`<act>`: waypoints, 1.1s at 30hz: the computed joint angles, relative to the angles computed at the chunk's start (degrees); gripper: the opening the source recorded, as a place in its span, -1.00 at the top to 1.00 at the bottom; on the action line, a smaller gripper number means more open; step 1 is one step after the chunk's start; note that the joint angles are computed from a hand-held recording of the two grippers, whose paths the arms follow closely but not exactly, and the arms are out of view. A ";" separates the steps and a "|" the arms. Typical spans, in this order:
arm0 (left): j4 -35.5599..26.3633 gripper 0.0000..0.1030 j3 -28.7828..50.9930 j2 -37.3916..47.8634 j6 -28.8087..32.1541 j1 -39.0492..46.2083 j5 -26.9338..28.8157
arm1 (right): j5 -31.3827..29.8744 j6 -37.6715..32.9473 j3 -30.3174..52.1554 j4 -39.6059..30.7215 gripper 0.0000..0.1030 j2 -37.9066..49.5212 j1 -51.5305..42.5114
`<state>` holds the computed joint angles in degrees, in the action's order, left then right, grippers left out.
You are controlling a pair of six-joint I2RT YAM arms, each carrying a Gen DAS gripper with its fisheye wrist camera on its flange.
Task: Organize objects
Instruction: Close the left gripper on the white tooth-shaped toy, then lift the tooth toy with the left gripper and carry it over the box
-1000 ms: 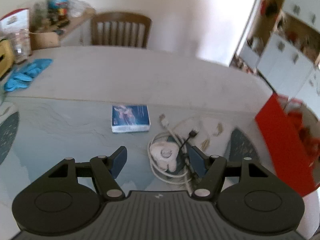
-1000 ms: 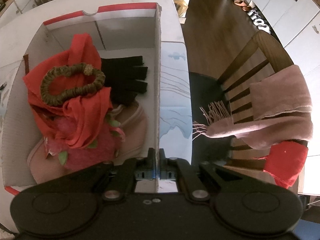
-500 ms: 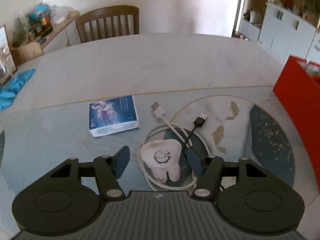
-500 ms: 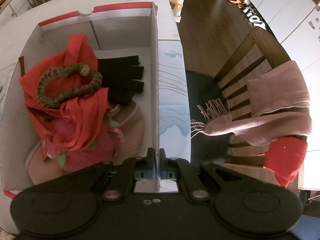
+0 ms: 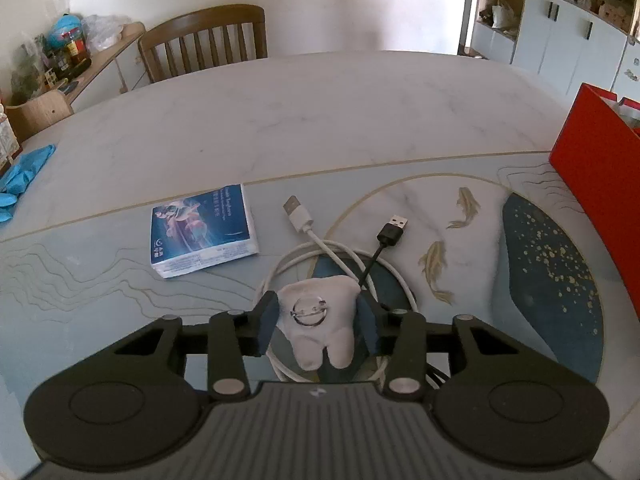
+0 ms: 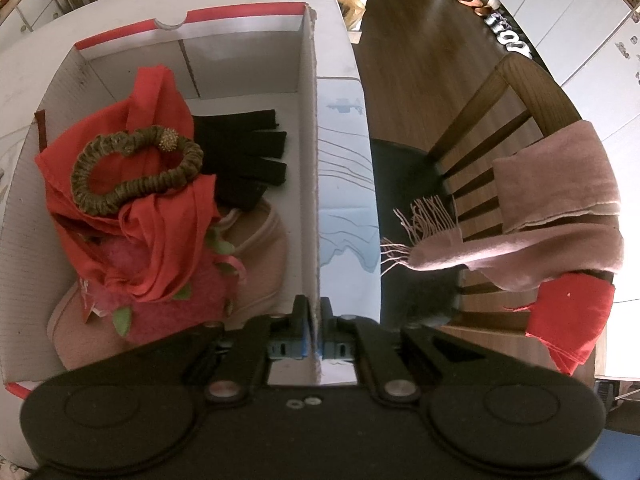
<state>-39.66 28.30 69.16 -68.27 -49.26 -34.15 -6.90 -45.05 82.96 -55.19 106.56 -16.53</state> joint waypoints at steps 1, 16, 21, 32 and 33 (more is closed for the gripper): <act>-0.30 0.26 0.27 0.31 -0.28 -0.19 -0.08 | -0.08 0.04 0.08 -0.07 0.94 0.05 -0.08; -19.20 0.36 11.20 -4.18 -14.97 -10.43 -2.63 | -1.82 0.67 0.78 -1.03 0.95 0.55 -0.85; -21.91 0.36 19.81 -0.46 -14.58 -14.18 -4.03 | -3.23 0.00 0.55 -1.64 0.97 -0.03 -0.86; -12.79 0.36 39.98 13.86 4.90 -14.40 -3.87 | -5.86 -2.28 -0.29 -1.19 0.97 0.25 -1.73; -11.62 0.36 42.00 15.59 7.33 -13.88 -3.34 | -6.08 -2.52 -0.29 -1.08 0.97 0.42 -1.88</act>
<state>-51.29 70.29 84.75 -60.94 -63.14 -37.49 -12.98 -47.57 82.67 -56.27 106.98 -18.41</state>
